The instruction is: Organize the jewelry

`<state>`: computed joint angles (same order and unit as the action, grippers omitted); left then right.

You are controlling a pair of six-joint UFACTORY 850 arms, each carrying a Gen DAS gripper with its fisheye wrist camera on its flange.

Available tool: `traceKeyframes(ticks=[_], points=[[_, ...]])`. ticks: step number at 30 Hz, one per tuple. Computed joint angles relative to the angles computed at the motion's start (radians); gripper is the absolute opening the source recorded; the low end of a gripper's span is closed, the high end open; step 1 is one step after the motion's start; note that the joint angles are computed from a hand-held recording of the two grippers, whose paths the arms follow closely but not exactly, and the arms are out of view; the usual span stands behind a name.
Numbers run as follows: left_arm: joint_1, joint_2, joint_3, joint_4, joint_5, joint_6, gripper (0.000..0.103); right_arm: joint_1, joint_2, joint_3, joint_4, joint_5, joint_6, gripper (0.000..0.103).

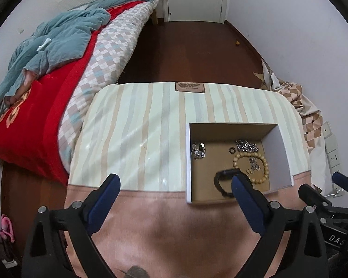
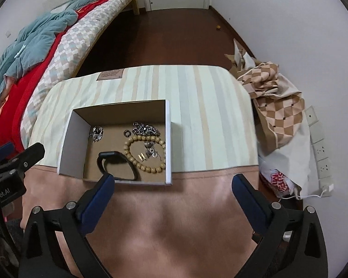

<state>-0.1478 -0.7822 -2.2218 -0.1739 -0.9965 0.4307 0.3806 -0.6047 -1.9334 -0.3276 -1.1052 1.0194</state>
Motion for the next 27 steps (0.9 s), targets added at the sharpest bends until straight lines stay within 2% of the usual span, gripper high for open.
traceKeyframes(ticks=[5, 12, 19, 27], points=[[0.014, 0.136, 0.165, -0.03, 0.075, 0.044, 0.098, 0.041, 0.062, 0.031, -0.058, -0.032, 0.052, 0.102], [0.049, 0.296, 0.3, -0.125, 0.113, 0.126, 0.098, 0.12, 0.152, 0.047, -0.152, -0.088, 0.139, 0.102], [0.092, 0.42, 0.38, -0.207, 0.11, 0.217, 0.098, 0.219, 0.211, 0.012, -0.247, -0.156, 0.212, 0.102], [0.136, 0.491, 0.397, -0.262, 0.08, 0.236, 0.098, 0.313, 0.214, -0.084, -0.345, -0.261, 0.239, 0.103]])
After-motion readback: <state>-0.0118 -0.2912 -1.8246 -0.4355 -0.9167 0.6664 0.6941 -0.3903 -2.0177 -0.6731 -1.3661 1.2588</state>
